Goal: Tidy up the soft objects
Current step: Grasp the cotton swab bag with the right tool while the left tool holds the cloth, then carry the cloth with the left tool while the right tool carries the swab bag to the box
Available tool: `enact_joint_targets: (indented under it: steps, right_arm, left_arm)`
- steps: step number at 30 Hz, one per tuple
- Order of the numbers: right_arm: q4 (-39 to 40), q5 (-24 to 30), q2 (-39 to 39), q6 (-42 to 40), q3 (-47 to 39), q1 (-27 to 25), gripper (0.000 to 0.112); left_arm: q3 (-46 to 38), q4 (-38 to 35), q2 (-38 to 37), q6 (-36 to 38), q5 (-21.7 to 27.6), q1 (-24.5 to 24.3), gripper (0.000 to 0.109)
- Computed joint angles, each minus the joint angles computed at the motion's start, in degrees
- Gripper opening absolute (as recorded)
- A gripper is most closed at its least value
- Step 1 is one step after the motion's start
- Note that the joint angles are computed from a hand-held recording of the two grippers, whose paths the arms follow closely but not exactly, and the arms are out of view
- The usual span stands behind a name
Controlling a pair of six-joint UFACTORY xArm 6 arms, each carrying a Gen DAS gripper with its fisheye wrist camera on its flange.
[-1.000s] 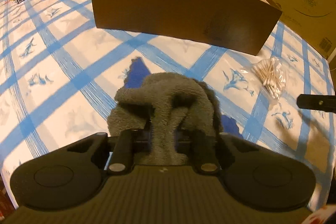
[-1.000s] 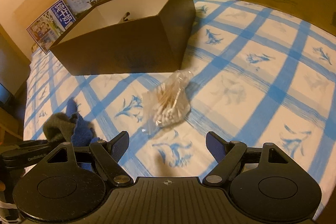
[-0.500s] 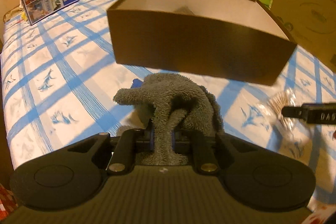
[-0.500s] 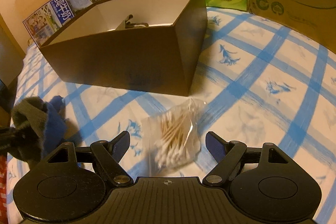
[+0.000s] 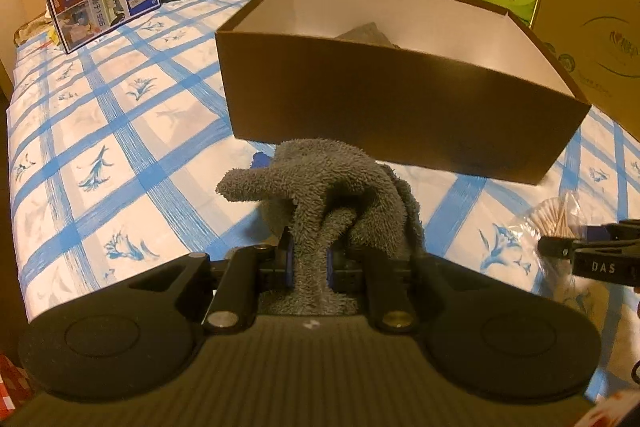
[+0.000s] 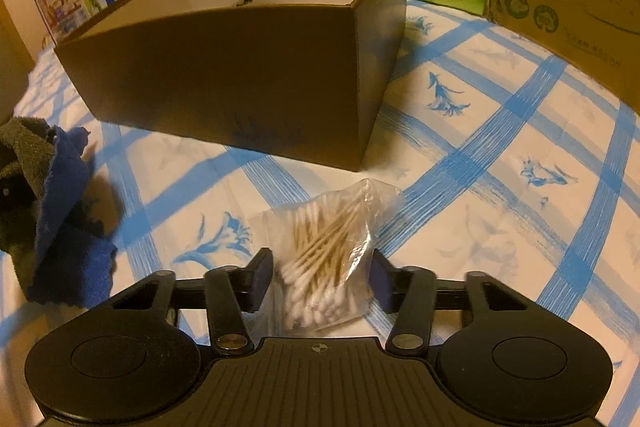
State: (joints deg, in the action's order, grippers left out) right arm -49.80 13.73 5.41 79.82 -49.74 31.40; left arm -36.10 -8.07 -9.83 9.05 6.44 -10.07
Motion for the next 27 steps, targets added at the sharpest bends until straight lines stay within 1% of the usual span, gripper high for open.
enact_joint_targets:
  steps: [1,3,6,11,15,21,27]
  right_arm:
    - [-0.7,-0.3,-0.1,0.2,0.1,-0.1,0.040]
    - [-1.7,-0.5,-0.5,0.7,0.4,0.0,0.034]
    - [-2.2,-1.2,-1.3,0.7,1.2,0.2,0.032]
    - [-5.7,-1.9,-4.3,5.1,2.7,0.7,0.032]
    - [-6.7,-2.1,-6.8,6.7,3.6,1.4,0.032]
    - [-7.2,-1.6,-10.6,7.4,4.5,2.7,0.032]
    - [-5.2,0.6,-14.4,5.7,5.2,4.3,0.032]
  left_arm:
    - [0.2,-0.3,-0.1,0.2,0.1,-0.1,0.013]
    - [0.4,-0.6,-0.4,0.5,0.3,-0.2,0.013]
    - [0.8,-1.7,-1.2,1.5,0.5,-0.4,0.013]
    - [1.7,-4.3,-3.4,3.7,1.1,-0.9,0.013]
    - [2.5,-6.1,-5.6,5.0,2.2,-1.2,0.013]
    - [3.9,-7.0,-9.9,5.7,3.2,-1.2,0.013]
    - [4.8,-8.1,-14.3,6.7,4.0,-1.2,0.013]
